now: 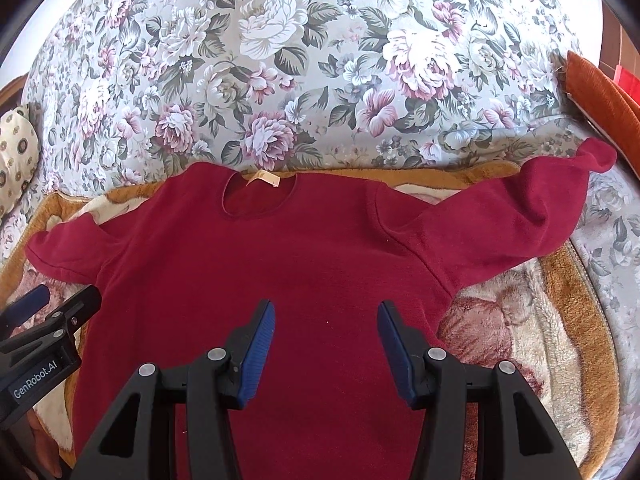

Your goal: Fold small clothes

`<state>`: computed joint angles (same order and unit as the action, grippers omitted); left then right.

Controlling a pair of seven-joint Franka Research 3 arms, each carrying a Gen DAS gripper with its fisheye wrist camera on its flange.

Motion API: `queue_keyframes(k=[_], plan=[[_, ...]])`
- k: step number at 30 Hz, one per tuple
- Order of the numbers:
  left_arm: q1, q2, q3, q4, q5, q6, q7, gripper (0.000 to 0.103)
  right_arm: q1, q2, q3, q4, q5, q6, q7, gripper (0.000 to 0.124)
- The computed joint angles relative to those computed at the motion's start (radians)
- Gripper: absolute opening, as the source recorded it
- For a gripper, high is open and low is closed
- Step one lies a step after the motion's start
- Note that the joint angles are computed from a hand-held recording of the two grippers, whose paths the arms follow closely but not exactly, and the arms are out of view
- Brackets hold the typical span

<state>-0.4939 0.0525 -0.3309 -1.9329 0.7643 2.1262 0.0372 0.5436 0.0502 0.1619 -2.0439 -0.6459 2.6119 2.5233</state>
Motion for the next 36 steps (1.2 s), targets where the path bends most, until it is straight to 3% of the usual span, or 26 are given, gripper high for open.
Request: queue_keyframes(k=[36], plan=[[0.041,-0.012,0.020,-0.057,-0.031,0.048,-0.014,0.086,0.065,0.121,-0.044,0.115,0.054,-0.027,-0.039,0.051]])
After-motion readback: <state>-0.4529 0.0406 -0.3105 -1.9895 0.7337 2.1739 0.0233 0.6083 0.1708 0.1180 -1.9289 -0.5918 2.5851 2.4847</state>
